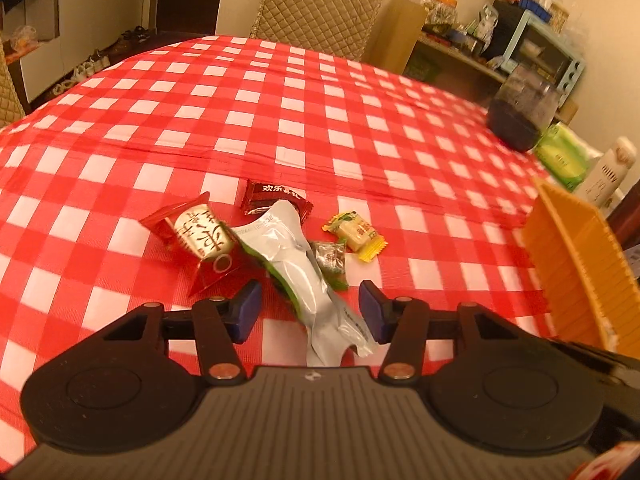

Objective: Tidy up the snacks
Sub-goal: 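Grasp the small red candy with the right gripper while the left grasps the white-green pouch, then carry the red candy and white-green pouch over the orange tray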

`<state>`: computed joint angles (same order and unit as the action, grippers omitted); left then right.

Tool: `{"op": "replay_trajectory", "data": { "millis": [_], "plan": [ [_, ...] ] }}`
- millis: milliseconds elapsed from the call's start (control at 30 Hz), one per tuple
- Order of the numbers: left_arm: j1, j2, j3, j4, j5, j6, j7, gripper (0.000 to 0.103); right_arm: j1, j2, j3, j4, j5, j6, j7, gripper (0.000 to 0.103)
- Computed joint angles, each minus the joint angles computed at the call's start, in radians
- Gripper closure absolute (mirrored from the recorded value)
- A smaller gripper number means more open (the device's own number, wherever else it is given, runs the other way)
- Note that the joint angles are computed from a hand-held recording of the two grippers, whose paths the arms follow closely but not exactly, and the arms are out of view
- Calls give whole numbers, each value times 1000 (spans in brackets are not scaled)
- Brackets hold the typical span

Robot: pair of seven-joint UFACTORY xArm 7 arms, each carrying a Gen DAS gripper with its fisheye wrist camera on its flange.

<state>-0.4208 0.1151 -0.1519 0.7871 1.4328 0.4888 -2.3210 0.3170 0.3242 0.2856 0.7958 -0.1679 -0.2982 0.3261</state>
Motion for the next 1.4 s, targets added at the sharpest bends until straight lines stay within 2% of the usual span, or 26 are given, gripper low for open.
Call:
{"op": "replay_trajectory", "data": {
  "millis": [67, 133, 167, 267, 433, 700, 867, 1133, 1200, 1400],
  "plan": [
    [-3, 21, 0, 19, -31, 17, 43, 60, -21, -10, 14, -14, -10, -1, 13, 85],
    [-11, 28, -1, 25, -57, 31, 73, 75, -34, -16, 23, -24, -21, -4, 24, 85],
    [-16, 27, -1, 23, -68, 43, 88, 76, -42, -19, 28, -27, -28, -5, 31, 85],
    [-22, 4, -1, -5, -55, 33, 76, 77, -61, -24, 42, -34, -50, -10, 53, 85],
    [-30, -62, -26, -69, -92, 41, 114, 79, -81, -41, 57, -57, -86, -16, 90, 85],
    [-52, -158, -95, -140, -193, 69, 185, 80, -80, -121, 54, -146, -134, -28, 160, 85],
    [-92, -158, -144, -137, -278, 153, 305, 80, -71, -192, 32, -217, -188, -32, 216, 85],
    [-118, -119, -135, -127, -255, 159, 310, 78, -23, -255, -30, -285, -234, -36, 272, 85],
    [-113, -116, -123, -130, -241, 136, 296, 78, -13, -258, -41, -287, -232, -37, 272, 85],
    [-113, -113, -114, -131, -218, 127, 285, 78, -6, -252, -49, -276, -246, -32, 282, 85]
  ]
}}
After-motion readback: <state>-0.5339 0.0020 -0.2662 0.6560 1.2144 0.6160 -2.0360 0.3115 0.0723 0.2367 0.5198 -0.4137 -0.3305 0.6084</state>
